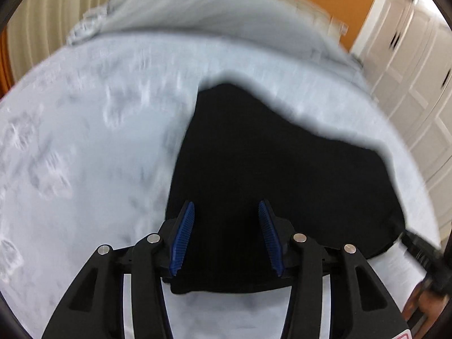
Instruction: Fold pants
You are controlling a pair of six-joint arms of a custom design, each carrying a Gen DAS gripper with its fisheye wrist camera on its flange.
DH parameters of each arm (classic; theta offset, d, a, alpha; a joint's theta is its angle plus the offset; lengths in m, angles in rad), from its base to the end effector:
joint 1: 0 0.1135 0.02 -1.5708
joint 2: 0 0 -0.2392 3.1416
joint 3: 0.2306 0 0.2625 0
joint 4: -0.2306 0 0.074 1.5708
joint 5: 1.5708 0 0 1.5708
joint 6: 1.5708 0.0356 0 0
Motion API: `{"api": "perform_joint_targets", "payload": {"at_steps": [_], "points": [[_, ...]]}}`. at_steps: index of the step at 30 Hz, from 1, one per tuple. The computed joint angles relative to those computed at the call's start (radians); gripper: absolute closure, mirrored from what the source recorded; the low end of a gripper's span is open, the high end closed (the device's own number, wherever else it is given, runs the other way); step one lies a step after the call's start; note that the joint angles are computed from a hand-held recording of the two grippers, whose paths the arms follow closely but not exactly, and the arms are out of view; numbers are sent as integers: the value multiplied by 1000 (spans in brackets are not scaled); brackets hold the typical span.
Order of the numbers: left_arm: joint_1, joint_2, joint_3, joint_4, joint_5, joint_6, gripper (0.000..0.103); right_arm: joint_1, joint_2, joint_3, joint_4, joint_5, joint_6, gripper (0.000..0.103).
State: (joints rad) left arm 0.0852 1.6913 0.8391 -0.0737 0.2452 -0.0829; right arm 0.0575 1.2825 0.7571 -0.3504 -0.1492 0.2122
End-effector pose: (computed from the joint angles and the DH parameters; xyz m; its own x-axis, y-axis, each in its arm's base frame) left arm 0.3269 0.0192 0.1114 -0.7987 -0.1488 -0.5830 -0.0033 0.9700 -0.2431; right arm 0.2723 0.0210 0.1827 -0.7816 0.1636 -0.6020 0.0131 0.9691 0.2465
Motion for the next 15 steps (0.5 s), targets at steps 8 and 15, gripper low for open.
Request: {"api": "perform_joint_targets", "payload": {"at_steps": [8,15], "points": [[-28,-35,4,-19,-49,-16,48,7,9,-1,9,49,-32,103],[-8,-293,-148,13,-94,-28,46,190,-332,-28,-197,249,25,96]]}}
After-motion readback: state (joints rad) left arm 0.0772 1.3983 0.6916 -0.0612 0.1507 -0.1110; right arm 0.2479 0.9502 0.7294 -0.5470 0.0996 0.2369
